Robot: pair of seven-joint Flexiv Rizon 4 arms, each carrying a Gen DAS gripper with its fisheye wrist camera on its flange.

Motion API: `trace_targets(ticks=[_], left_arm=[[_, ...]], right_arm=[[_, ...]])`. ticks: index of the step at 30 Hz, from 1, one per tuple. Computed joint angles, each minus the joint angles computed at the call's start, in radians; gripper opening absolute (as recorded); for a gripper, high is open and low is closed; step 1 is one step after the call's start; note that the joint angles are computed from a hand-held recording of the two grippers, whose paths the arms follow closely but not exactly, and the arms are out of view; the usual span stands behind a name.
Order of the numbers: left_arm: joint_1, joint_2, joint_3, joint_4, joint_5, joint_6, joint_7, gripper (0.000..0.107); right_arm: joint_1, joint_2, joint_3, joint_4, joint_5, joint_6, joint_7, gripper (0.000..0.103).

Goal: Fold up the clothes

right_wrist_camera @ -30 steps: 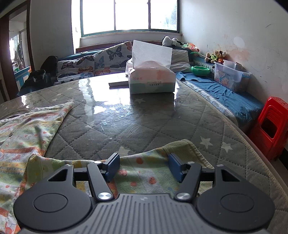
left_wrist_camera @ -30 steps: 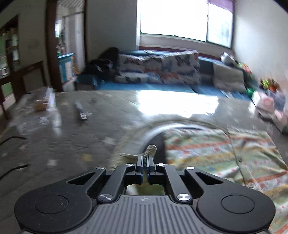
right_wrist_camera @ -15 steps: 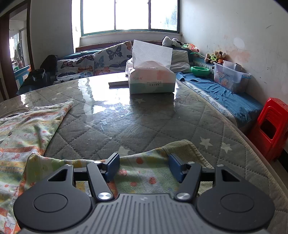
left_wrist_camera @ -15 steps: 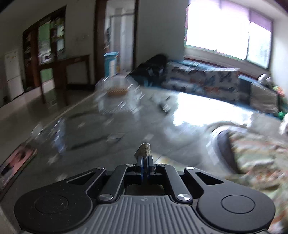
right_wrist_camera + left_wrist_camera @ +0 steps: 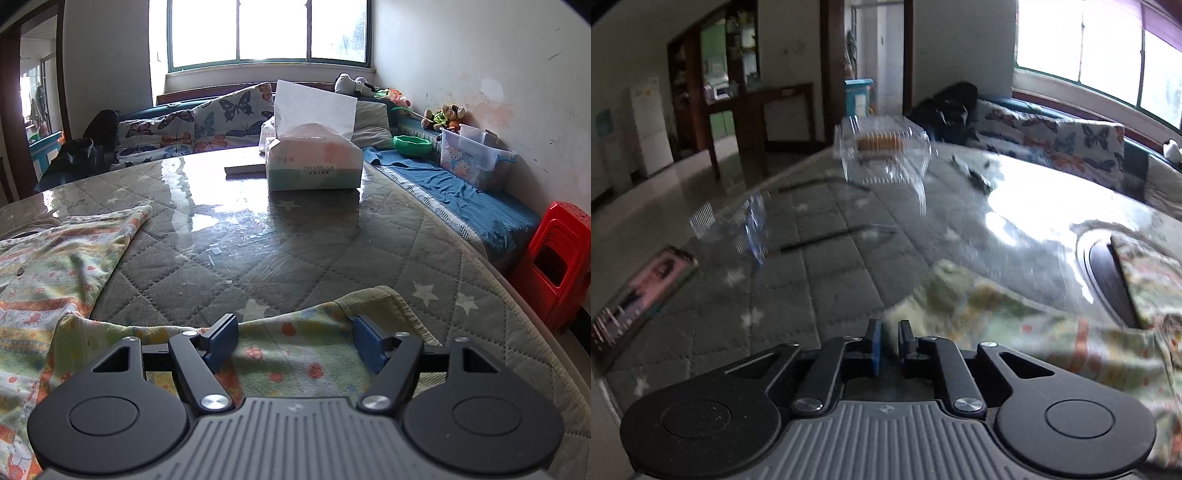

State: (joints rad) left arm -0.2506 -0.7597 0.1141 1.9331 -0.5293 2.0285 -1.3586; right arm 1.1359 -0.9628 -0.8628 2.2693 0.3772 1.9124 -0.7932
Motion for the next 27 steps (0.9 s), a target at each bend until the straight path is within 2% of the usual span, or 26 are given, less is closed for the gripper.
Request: trace_targets(ticks=[2, 6, 8, 12, 21, 25, 27], left_arm=[[0.012, 0.002, -0.020, -0.007, 0.032, 0.018, 0.003, 0.013], [0.085, -0.002, -0.110, -0.046, 0.147, -0.020, 0.004, 0.014], [0.073, -0.026, -0.105, -0.083, 0.158, -0.054, 0.012, 0.014], [0.004, -0.084, -0.025, -0.162, 0.121, -0.122, 0.027, 0.014], [-0.146, -0.176, 0.173, -0.233, 0.004, -0.101, 0.076, 0.016], [-0.115, -0.131, 0.124, -0.209, -0.012, -0.140, 0.077, 0.016], [-0.047, -0.087, 0.030, -0.170, 0.055, -0.117, 0.069, 0.016]], right_arm=[[-0.002, 0.001, 0.002, 0.000, 0.000, 0.001, -0.001, 0.074], [-0.006, 0.003, 0.005, -0.004, -0.002, 0.000, -0.004, 0.078], [-0.008, 0.004, 0.007, -0.004, -0.002, 0.002, -0.005, 0.079], [-0.011, 0.007, 0.010, -0.005, -0.001, 0.003, -0.009, 0.080], [-0.026, 0.020, 0.022, -0.007, -0.006, 0.009, -0.023, 0.083], [-0.013, 0.033, 0.015, 0.000, 0.001, 0.013, -0.039, 0.083], [0.004, 0.039, 0.008, 0.010, 0.007, 0.028, -0.048, 0.083]])
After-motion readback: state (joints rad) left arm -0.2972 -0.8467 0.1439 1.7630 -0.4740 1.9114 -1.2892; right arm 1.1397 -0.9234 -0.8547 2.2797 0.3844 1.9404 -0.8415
